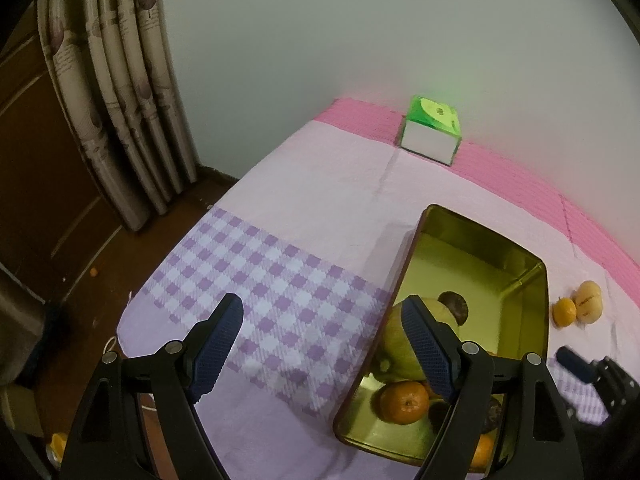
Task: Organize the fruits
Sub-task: 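Reach to the pale yellow pear and close the left gripper on it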
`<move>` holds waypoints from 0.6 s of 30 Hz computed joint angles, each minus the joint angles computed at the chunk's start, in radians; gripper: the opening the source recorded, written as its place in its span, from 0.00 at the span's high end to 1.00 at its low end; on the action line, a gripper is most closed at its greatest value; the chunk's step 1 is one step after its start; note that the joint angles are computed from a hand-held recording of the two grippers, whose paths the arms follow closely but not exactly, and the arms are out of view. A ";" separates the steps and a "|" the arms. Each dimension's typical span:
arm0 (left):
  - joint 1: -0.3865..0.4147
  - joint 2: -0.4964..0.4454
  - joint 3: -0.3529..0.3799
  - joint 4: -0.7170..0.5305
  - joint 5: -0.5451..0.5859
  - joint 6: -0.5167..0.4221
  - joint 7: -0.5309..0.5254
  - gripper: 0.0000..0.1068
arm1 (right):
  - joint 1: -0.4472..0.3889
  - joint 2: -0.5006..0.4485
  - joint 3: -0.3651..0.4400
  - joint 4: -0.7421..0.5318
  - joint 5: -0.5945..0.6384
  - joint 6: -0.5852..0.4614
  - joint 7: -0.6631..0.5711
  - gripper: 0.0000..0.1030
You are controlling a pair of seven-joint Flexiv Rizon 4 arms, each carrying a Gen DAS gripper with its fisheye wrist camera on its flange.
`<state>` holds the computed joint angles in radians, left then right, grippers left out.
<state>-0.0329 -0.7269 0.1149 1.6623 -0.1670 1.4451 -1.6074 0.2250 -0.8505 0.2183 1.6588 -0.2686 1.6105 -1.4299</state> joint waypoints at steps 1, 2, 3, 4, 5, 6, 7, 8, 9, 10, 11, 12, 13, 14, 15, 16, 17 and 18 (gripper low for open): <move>-0.001 0.001 -0.001 0.001 0.002 0.003 0.001 0.24 | 0.010 0.008 -0.030 0.010 0.009 0.009 0.014 0.52; -0.003 0.001 0.001 0.002 0.004 0.005 0.002 0.24 | 0.014 0.014 -0.051 0.019 0.016 0.016 0.025 0.51; -0.009 0.000 0.007 0.000 0.008 0.004 0.000 0.24 | 0.016 0.020 -0.071 0.029 0.021 0.021 0.035 0.51; -0.015 -0.001 0.013 -0.003 0.012 0.002 -0.001 0.24 | 0.024 0.027 -0.100 0.040 0.027 0.028 0.049 0.50; -0.016 -0.002 0.011 -0.005 0.016 0.002 0.003 0.24 | 0.036 0.036 -0.136 0.055 0.035 0.038 0.066 0.48; -0.017 -0.003 0.009 -0.005 0.019 0.003 0.007 0.24 | 0.046 0.043 -0.174 0.072 0.044 0.048 0.084 0.47; -0.020 -0.003 0.010 -0.006 0.021 0.004 0.008 0.24 | 0.053 0.047 -0.199 0.083 0.048 0.056 0.096 0.44; -0.021 -0.002 0.007 -0.005 0.023 0.009 0.011 0.24 | 0.075 0.051 -0.250 0.100 0.057 0.068 0.117 0.40; -0.024 -0.002 0.004 -0.005 0.027 0.014 0.015 0.24 | 0.101 0.053 -0.309 0.118 0.071 0.081 0.141 0.39; -0.034 -0.001 0.012 -0.005 0.029 0.013 0.011 0.24 | 0.108 0.053 -0.335 0.127 0.076 0.086 0.155 0.38; -0.042 0.001 0.016 -0.003 0.032 0.017 0.008 0.24 | 0.112 0.051 -0.369 0.135 0.087 0.087 0.173 0.38; -0.040 0.004 0.008 0.001 0.033 0.023 0.014 0.23 | 0.119 0.047 -0.393 0.138 0.091 0.087 0.186 0.38; -0.038 0.006 -0.002 0.003 0.033 0.024 0.021 0.23 | 0.132 0.042 -0.431 0.144 0.100 0.088 0.204 0.36; -0.046 0.008 -0.001 0.001 0.035 0.020 0.024 0.23 | 0.135 0.037 -0.455 0.149 0.107 0.089 0.220 0.33; -0.059 0.008 0.004 -0.004 0.041 0.017 0.026 0.22 | 0.138 0.029 -0.480 0.150 0.114 0.089 0.235 0.32; -0.069 0.008 0.002 -0.011 0.048 0.011 0.035 0.22 | 0.148 0.020 -0.509 0.150 0.121 0.090 0.251 0.28; -0.072 0.008 -0.002 -0.016 0.051 0.007 0.043 0.21 | 0.149 0.011 -0.524 0.145 0.122 0.087 0.261 0.25; -0.078 0.005 -0.012 -0.027 0.054 -0.004 0.055 0.21 | 0.148 0.002 -0.540 0.139 0.125 0.076 0.275 0.25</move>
